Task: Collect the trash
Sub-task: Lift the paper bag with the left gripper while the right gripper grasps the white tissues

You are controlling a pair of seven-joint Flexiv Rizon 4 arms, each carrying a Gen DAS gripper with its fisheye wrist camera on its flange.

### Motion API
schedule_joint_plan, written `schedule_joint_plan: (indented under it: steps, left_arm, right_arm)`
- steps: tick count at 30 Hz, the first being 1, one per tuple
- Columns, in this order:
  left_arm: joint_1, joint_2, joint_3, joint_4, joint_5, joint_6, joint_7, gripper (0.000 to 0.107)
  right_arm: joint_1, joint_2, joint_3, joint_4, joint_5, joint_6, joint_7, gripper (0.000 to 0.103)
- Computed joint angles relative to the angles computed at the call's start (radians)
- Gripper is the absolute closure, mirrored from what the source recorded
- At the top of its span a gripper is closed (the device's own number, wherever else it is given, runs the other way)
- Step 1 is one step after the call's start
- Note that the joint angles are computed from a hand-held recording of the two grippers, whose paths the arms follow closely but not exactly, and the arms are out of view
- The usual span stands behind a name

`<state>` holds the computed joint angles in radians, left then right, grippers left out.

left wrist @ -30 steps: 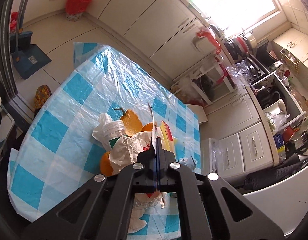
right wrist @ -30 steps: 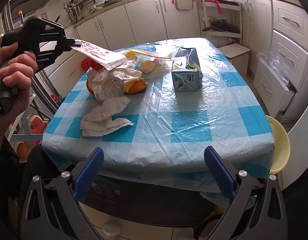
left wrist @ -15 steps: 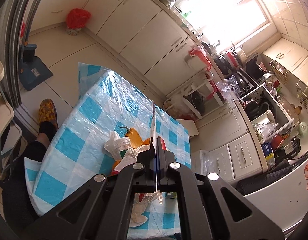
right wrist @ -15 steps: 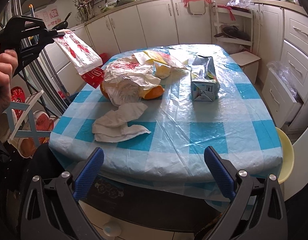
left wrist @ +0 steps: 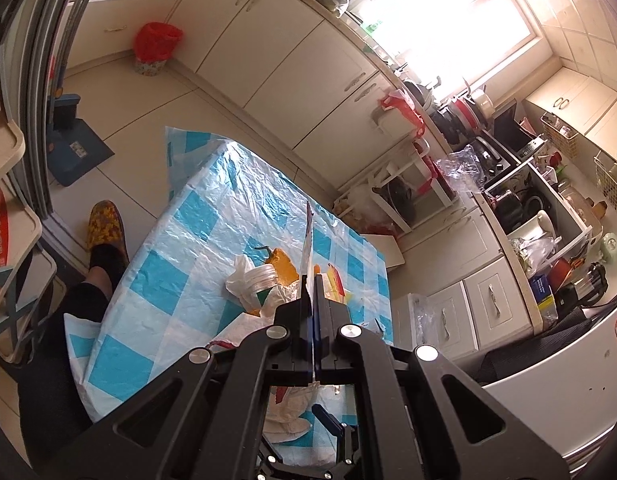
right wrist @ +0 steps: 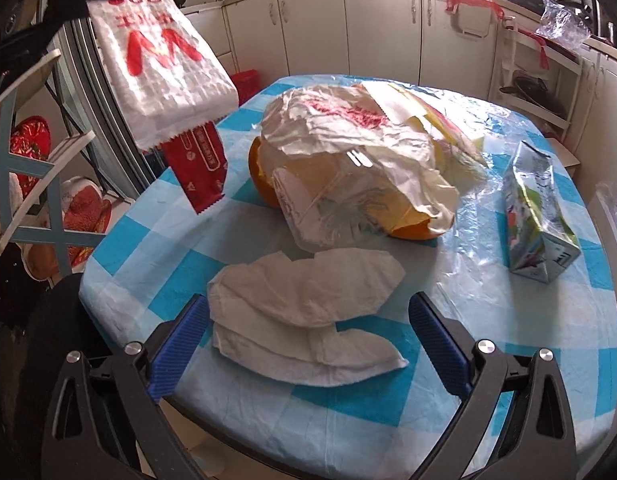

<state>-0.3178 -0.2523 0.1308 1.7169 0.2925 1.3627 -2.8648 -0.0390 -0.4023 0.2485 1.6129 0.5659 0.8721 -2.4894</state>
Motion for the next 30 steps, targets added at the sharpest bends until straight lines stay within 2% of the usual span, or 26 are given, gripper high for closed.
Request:
schedule_joint_plan:
  steps: [1,2,4,5,6,9,14,20,25,30]
  left_arm:
    - [0.003,0.002,-0.002,0.006,-0.004,0.003,0.003,0.106]
    - [0.003,0.003,-0.003,0.009,-0.005,0.005,0.003,0.106]
    - [0.004,0.006,-0.003,0.016,-0.006,0.005,0.001,0.106]
    - [0.004,0.006,-0.004,0.017,-0.007,0.006,0.001,0.106]
    - [0.007,0.005,-0.006,0.020,-0.012,0.009,0.002,0.106]
    - [0.005,0.004,-0.010,0.020,-0.019,0.010,0.004,0.106]
    - [-0.004,-0.002,-0.020,0.007,-0.025,0.005,0.021,0.106]
    - [-0.017,-0.020,-0.043,-0.015,-0.057,0.009,0.068,0.106]
    - [-0.037,-0.043,-0.061,-0.060,-0.087,0.005,0.126,0.106]
    - [-0.054,-0.083,-0.083,-0.127,-0.130,-0.001,0.198,0.106]
  right_arm:
    - [-0.002,0.001,0.006,0.011,0.011,0.031,-0.028,0.019]
    - [-0.001,0.002,0.008,0.016,0.008,0.040,-0.046,0.026]
    - [-0.021,0.005,0.021,0.011,0.028,0.021,-0.090,0.047]
    - [-0.029,0.004,0.020,0.000,0.038,0.000,-0.093,0.063]
    - [-0.039,-0.002,0.017,-0.020,0.050,-0.040,-0.087,0.074]
    - [-0.065,-0.012,0.001,-0.065,0.086,-0.129,-0.054,0.089]
    - [-0.118,0.004,-0.019,-0.101,0.167,-0.237,-0.052,0.091]
    - [-0.159,0.031,-0.053,-0.134,0.242,-0.312,-0.047,0.091]
    - [-0.177,0.055,-0.078,-0.143,0.290,-0.313,-0.056,0.091]
    - [-0.185,0.053,-0.100,-0.160,0.313,-0.253,-0.058,0.091]
